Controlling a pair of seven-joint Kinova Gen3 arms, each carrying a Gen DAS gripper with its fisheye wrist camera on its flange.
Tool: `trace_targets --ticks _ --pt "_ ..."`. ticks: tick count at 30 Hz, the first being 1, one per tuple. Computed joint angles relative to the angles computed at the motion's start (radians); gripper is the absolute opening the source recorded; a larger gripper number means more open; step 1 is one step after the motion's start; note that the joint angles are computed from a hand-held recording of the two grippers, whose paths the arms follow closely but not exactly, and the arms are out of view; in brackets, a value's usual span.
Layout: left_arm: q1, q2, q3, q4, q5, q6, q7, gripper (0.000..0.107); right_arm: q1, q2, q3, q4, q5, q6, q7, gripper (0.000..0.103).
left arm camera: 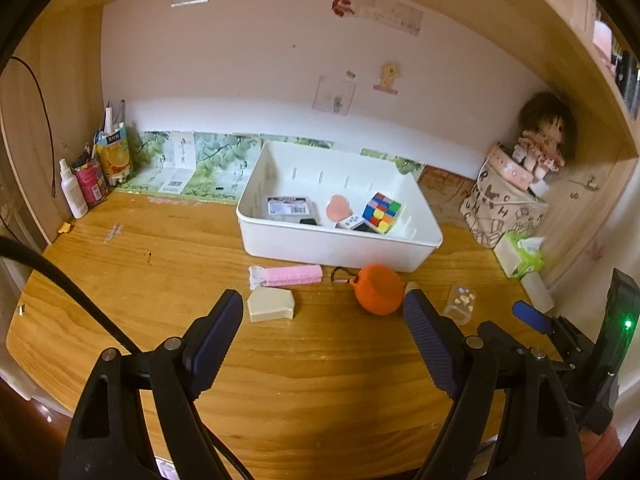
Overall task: Organize rigid objects
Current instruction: 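Withdraw both open grippers up and away from the bin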
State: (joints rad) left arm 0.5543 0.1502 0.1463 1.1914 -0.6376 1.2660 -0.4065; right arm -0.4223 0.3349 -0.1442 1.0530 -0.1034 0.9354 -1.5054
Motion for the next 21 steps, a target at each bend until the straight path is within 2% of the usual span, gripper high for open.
trace_targets --ticks 8,21 --pt "-0.093 0.023 -0.023 -0.002 0.156 -0.013 -0.146 0.085 -0.037 0.074 0.022 -0.092 0.024 0.086 -0.114 0.081" --pt "-0.243 0.129 -0.061 -0.085 0.405 0.024 -0.523 0.085 -0.08 0.252 0.057 -0.338 0.025 0.291 -0.382 0.081"
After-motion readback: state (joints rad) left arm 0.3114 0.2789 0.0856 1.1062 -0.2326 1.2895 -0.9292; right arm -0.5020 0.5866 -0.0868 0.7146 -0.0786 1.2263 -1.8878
